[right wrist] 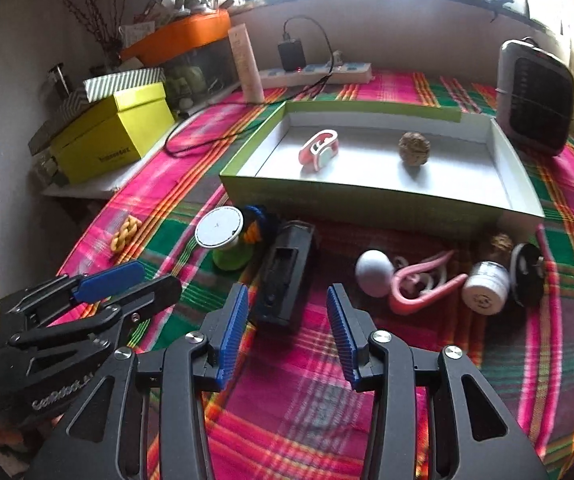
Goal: Organize objects
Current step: 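Withdraw both tools from the tray toward the remaining objects on the cloth, then grasp the black cylindrical device with the right tool while the left tool grasps the green-and-white spool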
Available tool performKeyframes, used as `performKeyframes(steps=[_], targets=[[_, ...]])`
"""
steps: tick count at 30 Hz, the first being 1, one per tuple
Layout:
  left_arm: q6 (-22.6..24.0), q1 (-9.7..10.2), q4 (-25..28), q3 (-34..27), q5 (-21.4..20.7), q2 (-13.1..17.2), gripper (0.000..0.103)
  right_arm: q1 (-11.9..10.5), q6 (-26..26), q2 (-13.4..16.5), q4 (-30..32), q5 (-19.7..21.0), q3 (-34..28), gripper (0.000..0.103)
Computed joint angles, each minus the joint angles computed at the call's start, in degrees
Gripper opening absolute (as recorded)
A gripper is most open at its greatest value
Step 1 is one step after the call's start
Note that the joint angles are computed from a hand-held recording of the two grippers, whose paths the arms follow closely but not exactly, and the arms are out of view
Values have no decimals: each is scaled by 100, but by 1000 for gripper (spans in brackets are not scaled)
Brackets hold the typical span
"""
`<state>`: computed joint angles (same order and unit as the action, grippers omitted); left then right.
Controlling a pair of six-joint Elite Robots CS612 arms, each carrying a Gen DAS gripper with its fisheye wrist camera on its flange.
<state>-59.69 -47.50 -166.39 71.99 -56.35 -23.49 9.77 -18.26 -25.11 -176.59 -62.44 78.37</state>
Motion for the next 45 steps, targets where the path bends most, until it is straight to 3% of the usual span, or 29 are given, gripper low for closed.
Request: performKeyframes(steps=[13,20,25,45], targets=[[144,67,-294,60,-151,17,45,178,-224,83,-33,-815,-175,47],[298,108,-329,-42,-279,67,45,148,-174,81,-21,-712,-171,47],[464,129,-340,-144,-337,109,45,149,-158,70,-56,-750,-149,29],[836,212,-192,-621,-556,305,45,9,-168,-28,-85,-532,75,29]])
